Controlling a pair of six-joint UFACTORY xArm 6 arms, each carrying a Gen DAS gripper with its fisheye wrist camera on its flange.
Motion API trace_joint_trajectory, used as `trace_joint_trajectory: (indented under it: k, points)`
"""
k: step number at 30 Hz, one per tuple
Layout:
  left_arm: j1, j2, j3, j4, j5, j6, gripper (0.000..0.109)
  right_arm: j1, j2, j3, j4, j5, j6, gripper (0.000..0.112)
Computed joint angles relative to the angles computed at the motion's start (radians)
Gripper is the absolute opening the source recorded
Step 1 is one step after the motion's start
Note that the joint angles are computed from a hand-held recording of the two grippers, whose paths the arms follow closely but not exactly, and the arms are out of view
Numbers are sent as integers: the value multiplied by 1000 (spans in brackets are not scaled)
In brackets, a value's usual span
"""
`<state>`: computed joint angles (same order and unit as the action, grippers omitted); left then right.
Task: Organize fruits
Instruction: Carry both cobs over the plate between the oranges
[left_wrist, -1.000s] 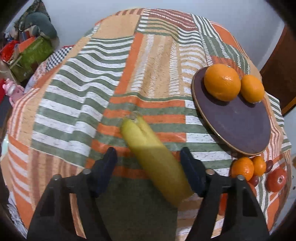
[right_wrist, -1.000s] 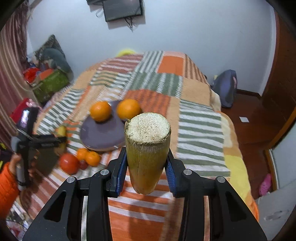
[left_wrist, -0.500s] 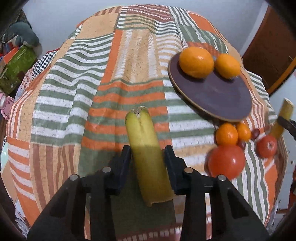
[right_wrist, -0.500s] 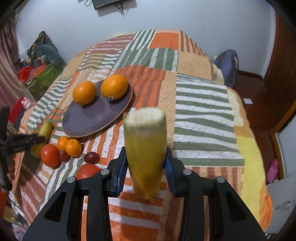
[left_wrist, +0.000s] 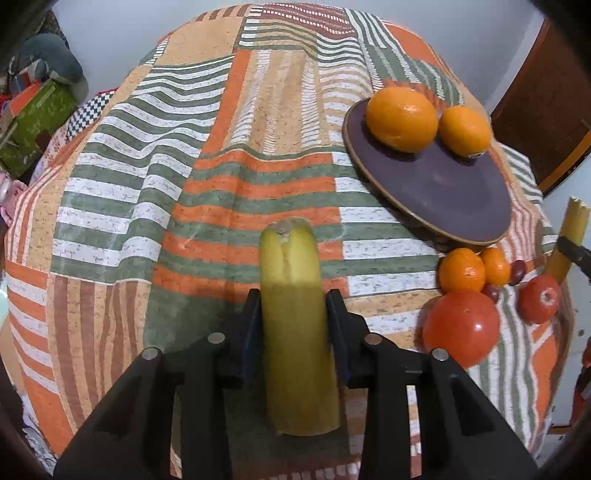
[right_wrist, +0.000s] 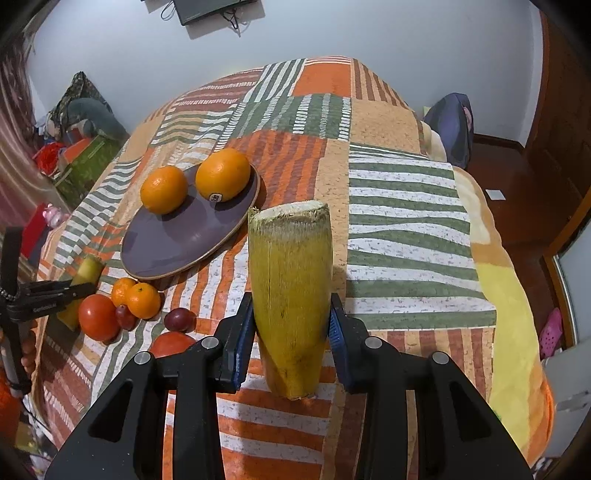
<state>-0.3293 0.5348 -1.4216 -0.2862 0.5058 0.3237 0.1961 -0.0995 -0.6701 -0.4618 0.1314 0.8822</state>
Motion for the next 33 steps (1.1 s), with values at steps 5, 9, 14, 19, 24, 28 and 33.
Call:
trace_joint_trajectory:
  k: [5, 9, 14, 19, 24, 28, 33]
  points:
    - [-13, -48, 46, -15, -50, 31, 34, 7, 13, -42, -59, 8, 24, 34]
    - [-25, -72, 43, -73, -57, 84, 34, 19, 37, -86, -47, 12, -17, 34]
    - [-43, -68, 5, -109, -62, 115, 34, 36, 85, -150, -32, 18, -66, 34]
    - [-63, -44, -53, -147, -53, 139, 34, 51, 143, -211, 14, 16, -129, 34]
    - [-83, -9, -118, -155, -36, 151, 34, 70, 200, -278, 82, 23, -214, 34]
    - [-95, 24, -169, -149, -14, 153, 34, 85, 250, -334, 156, 40, -307, 34]
    - [-107, 90, -259, -136, 41, 153, 34, 101, 297, -386, 229, 73, -410, 34]
